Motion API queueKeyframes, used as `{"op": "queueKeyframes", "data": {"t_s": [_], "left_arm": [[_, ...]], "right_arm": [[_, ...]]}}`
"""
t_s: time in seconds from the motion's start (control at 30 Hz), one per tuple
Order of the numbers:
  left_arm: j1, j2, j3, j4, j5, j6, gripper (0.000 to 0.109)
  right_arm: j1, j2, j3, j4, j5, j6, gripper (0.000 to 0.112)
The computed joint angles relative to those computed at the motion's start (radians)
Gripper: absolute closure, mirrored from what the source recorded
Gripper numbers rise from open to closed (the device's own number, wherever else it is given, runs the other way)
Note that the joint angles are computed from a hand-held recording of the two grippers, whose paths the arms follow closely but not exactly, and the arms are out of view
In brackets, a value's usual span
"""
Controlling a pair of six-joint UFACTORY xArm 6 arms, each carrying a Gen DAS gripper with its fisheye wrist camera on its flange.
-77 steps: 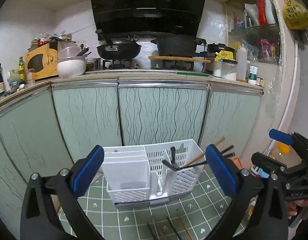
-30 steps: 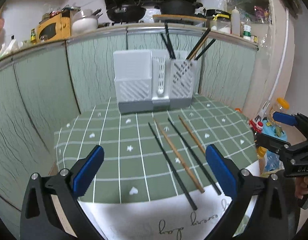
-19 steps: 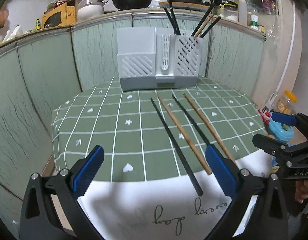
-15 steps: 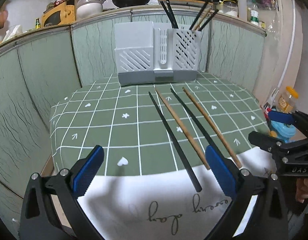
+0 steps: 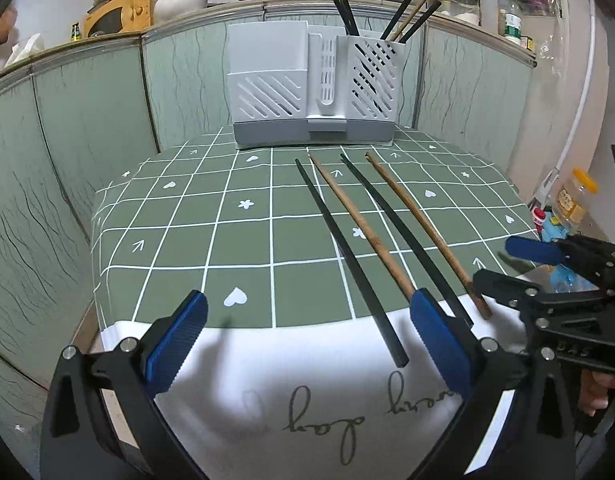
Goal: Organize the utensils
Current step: 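Close the right tool on a wooden chopstick while the left tool grasps a black chopstick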
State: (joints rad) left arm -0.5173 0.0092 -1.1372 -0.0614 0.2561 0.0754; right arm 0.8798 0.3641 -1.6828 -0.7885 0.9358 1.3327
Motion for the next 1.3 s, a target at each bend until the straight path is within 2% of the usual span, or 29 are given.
{"op": "queueKeyframes", "data": {"t_s": [0.17,0.3,0.33,0.5,0.67,0.9,1.03,1.13,1.2,1.23,1.3], "left_arm": [[0.008,-0.003,0.002,0.007,0.007,-0.013,0.009],[0.015,-0.002,0.001,0.037,0.014,-0.042,0.009],[0.016,-0.002,0.0,0.048,0.019,-0.054,0.009],[0.011,0.005,-0.009,0.058,0.033,-0.074,0.009],[-0.004,0.025,-0.04,0.176,0.069,-0.198,0.012],[-0.03,0.06,-0.084,0.262,0.132,-0.311,0.033],[-0.042,0.061,-0.072,0.324,0.114,-0.378,0.046],[-0.042,0.064,-0.07,0.367,0.103,-0.447,0.065],[-0.042,0.067,-0.071,0.448,0.102,-0.52,0.093],[-0.04,0.068,-0.074,0.496,0.108,-0.56,0.099],[-0.035,0.063,-0.063,0.489,0.095,-0.554,0.101]], "right_arm": [[0.001,0.064,-0.072,0.006,0.023,-0.019,0.072],[0.002,0.087,-0.096,-0.017,0.028,-0.004,0.094],[0.002,0.091,-0.1,-0.021,0.029,-0.001,0.104],[-0.005,0.091,-0.102,-0.009,0.029,0.021,0.106],[-0.008,0.061,-0.068,0.001,0.044,0.035,0.106],[-0.008,-0.03,0.047,0.0,0.056,0.087,0.106],[-0.008,-0.069,0.095,-0.003,0.049,0.111,0.106],[-0.006,-0.08,0.11,-0.009,0.046,0.121,0.106],[-0.005,-0.075,0.107,-0.01,0.047,0.124,0.106],[-0.005,-0.074,0.105,-0.011,0.047,0.125,0.106],[-0.004,-0.072,0.103,-0.012,0.048,0.128,0.106]]}}
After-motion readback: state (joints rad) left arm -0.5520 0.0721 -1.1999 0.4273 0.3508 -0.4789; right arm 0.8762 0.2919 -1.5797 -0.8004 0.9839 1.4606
